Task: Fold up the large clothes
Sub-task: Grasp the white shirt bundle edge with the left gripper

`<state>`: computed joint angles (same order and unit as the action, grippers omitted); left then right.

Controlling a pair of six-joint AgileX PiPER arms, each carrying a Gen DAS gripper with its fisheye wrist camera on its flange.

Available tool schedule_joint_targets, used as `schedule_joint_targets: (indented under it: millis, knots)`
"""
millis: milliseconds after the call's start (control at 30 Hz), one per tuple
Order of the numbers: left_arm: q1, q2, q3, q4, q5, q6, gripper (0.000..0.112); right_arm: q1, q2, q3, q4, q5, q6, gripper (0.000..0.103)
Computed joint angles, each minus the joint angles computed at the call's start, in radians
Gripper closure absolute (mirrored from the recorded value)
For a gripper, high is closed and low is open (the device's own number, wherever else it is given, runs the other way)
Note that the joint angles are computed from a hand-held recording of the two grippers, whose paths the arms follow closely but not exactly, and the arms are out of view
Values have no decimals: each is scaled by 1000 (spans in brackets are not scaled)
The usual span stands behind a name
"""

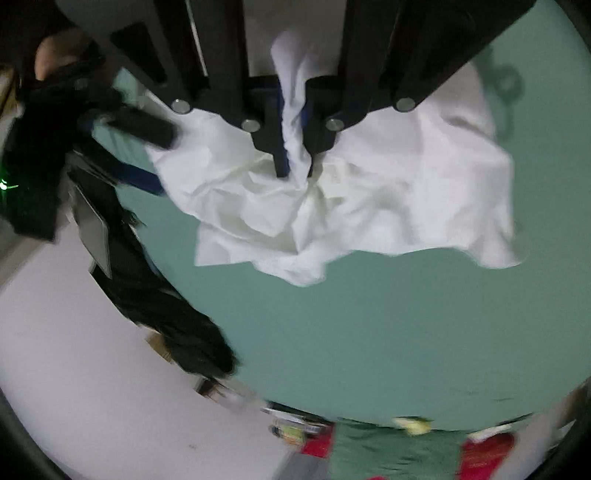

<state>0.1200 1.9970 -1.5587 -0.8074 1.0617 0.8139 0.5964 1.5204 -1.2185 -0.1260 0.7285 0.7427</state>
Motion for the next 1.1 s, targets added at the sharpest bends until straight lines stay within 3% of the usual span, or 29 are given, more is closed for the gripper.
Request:
schedule_joint_targets:
  millis: [133, 233, 300, 400, 433, 500, 567, 667, 800, 933, 1000, 1100]
  knots:
    - [114, -83, 68, -80, -14, -12, 107, -31, -38, 9, 51, -12, -12, 10]
    - [168, -144, 158, -39, -107, -2, 107, -57, -25, 16, 123, -12, -83, 17]
    - [183, -124, 173, 16, -108, -38, 107, -83, -4, 48, 245, -58, -169, 23]
    - [187, -56, 156, 132, -52, -92, 104, -68, 62, 64, 309, -93, -215, 32]
    - [188, -27, 129, 131, -41, -98, 100, -63, 83, 75, 327, -108, -227, 36]
    - [188, -36, 128, 140, -28, -88, 81, -57, 84, 98, 334, -140, -220, 37]
    - [192, -60, 119, 130, -36, -76, 52, -72, 72, 87, 378, -123, -262, 44]
    - [234, -69, 58, 27, 0, -22, 30, -93, 57, 51, 402, -84, -291, 48]
    - [190, -17, -67, 12, 52, -12, 25, -99, 61, 2, 345, -51, -273, 48]
    - [79, 129, -202, 215, 78, -236, 25, -100, 127, -13, 333, -55, -278, 49]
    - [93, 157, -176, 209, 13, -240, 26, -89, 157, -2, 334, -86, -283, 49]
    - [96, 83, -50, 333, -221, -338, 29, -63, 170, -8, 263, -104, -234, 49]
